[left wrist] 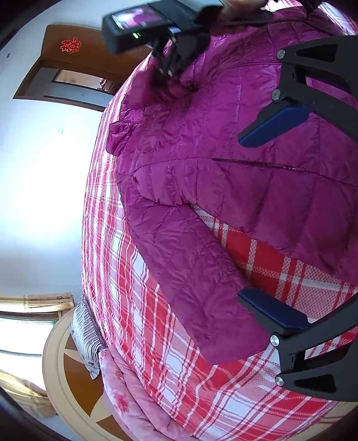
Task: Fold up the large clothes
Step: 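Lift the sleeve with the right tool and fold it across the jacket body, then open the right tool to release the sleeve and withdraw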
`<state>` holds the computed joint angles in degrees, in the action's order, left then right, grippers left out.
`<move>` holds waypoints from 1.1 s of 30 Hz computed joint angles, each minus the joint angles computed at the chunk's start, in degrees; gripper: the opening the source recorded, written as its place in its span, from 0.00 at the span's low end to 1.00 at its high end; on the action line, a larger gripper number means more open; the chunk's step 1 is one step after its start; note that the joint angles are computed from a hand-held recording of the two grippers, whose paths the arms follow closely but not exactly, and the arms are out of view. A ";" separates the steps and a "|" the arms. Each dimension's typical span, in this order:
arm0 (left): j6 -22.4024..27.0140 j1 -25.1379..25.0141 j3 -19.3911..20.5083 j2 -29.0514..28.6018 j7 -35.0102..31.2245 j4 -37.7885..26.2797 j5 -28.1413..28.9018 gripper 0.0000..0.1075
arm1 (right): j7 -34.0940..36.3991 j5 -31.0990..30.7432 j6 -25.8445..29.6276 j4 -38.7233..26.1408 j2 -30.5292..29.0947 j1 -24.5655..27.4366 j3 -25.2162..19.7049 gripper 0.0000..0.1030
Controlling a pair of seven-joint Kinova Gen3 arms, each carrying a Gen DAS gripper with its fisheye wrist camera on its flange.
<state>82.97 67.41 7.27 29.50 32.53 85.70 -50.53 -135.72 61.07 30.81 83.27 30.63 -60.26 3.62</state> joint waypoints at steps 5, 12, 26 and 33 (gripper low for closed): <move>1.72 -0.66 -0.27 0.27 -4.10 -2.38 -0.60 0.95 | 5.13 -7.23 -2.18 -1.69 2.11 2.40 -2.71 0.26; 6.87 -0.78 -1.73 0.71 -10.90 -7.98 -3.24 0.95 | 16.55 -17.40 -8.90 0.83 -0.07 15.90 -18.64 0.70; 4.83 -3.18 -6.51 7.81 -25.09 -23.23 -7.51 0.95 | 6.98 -21.58 -19.98 12.39 -12.89 29.00 -20.73 0.60; 0.92 -8.41 -7.60 18.61 -40.09 -37.15 -7.99 0.95 | -6.51 -23.48 -11.40 6.72 -7.51 20.78 -3.21 0.34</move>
<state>83.89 59.00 -0.33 48.11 -7.56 48.55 -58.52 -142.23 37.59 19.41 89.99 23.13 -39.48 0.41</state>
